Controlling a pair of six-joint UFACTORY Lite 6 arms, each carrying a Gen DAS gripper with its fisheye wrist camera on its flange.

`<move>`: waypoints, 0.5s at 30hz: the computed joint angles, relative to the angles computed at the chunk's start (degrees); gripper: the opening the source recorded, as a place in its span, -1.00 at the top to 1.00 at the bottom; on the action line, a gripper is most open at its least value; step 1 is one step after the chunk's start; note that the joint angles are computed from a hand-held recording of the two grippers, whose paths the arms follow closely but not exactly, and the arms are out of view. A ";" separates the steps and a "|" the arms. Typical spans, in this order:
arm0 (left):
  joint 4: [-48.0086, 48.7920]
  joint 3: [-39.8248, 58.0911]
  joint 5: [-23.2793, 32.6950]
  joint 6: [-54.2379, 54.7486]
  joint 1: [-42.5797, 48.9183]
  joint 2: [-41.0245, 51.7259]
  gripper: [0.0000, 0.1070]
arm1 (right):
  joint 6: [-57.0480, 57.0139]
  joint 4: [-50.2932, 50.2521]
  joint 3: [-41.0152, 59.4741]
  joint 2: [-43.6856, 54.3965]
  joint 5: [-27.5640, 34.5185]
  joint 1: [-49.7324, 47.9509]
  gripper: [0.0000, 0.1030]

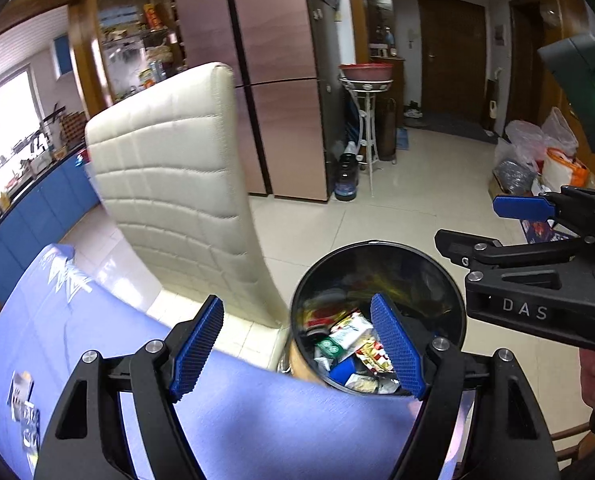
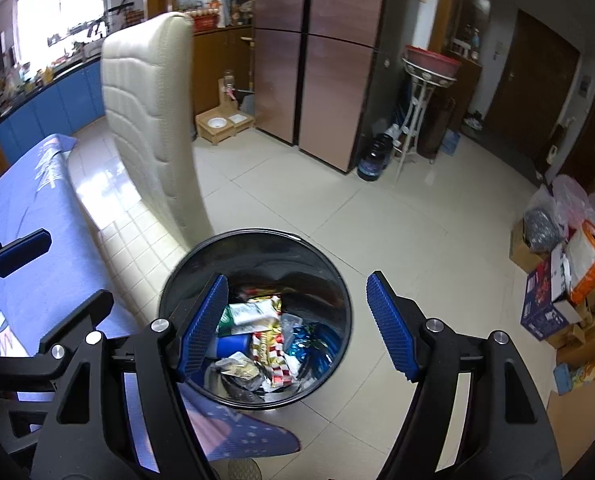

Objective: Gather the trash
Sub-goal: 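Bring both grippers back from the bin to the table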

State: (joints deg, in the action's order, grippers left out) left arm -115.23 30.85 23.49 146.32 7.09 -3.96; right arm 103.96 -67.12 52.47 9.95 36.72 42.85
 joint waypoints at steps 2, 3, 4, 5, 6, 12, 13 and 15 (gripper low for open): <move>2.82 -0.69 0.55 -2.13 2.37 -1.12 -0.39 | -0.97 0.71 1.98 1.15 0.46 1.46 -0.40; 4.80 -1.20 1.07 -3.45 4.29 -1.89 -0.39 | -1.33 1.03 3.08 1.87 0.69 2.39 -0.40; 6.01 -1.39 1.41 -4.17 5.54 -2.25 -0.39 | -1.52 1.22 3.69 2.31 0.84 2.99 -0.40; 7.85 -1.55 1.98 -5.23 7.28 -2.66 -0.39 | -1.75 1.58 4.63 2.97 1.07 3.88 -0.40; 9.37 -1.83 2.56 -5.95 8.93 -3.10 -0.39 | -2.00 1.97 5.69 3.72 1.19 4.74 -0.40; 19.72 -2.57 6.64 -10.50 21.51 -5.51 -0.39 | -5.08 4.82 13.88 9.46 2.29 10.17 -0.40; 20.70 -2.31 7.18 -10.75 23.14 -5.31 -0.39 | -5.33 5.12 15.26 10.60 2.50 11.05 -0.40; 23.15 -1.73 8.56 -11.47 27.25 -4.90 -0.39 | -7.12 6.38 19.22 13.40 2.87 13.07 -0.40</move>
